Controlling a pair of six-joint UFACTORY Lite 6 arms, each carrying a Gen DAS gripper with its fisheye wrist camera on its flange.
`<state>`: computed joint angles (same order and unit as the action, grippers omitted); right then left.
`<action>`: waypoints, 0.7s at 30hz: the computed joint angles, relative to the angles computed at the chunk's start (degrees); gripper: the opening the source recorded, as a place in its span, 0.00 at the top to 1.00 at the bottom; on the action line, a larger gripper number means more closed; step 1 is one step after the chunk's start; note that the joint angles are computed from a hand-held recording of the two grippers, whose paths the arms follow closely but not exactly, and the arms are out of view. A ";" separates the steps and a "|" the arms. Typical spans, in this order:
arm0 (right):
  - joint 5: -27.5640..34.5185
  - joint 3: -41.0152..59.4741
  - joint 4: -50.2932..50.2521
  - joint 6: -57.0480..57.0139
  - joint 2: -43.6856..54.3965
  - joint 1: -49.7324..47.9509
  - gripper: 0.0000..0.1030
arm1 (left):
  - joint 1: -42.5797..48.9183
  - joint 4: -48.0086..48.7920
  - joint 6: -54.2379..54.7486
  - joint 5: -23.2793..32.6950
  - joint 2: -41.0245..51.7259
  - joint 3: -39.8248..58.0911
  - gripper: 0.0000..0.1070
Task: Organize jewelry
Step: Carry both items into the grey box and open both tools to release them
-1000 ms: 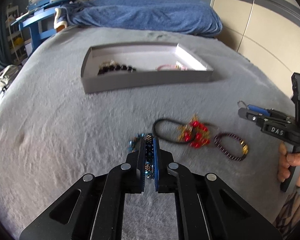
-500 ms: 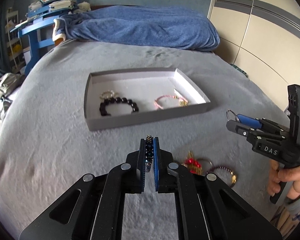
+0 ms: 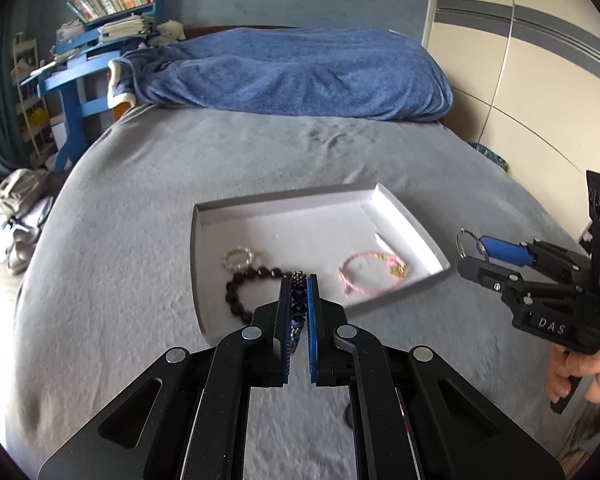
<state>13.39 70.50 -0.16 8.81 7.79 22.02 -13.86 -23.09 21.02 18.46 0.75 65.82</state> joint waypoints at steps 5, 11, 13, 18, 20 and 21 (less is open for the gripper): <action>1.46 6.81 4.43 -4.54 6.20 -0.99 0.53 | 2.26 -5.23 4.78 2.90 8.23 9.24 0.93; 3.95 17.35 4.29 -4.94 15.96 -1.63 0.53 | 2.50 -5.67 3.26 6.31 19.83 22.95 0.93; 5.25 21.75 3.99 -4.99 19.95 -1.81 0.53 | 1.77 -4.39 1.70 6.97 23.02 26.93 0.93; 8.97 33.54 3.04 -4.67 30.28 -2.15 0.53 | -0.32 -1.46 -2.41 10.23 33.45 40.23 0.93; 10.42 37.92 2.23 -3.87 34.08 -2.28 0.53 | -0.63 -1.00 -3.32 11.21 36.55 44.13 0.93; 11.38 40.62 2.29 -3.79 36.32 -2.48 0.53 | -0.91 -0.68 -4.17 11.78 38.58 46.62 0.93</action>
<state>24.77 111.12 2.13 5.02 44.11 19.53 -14.77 -23.77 16.85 30.25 39.33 112.45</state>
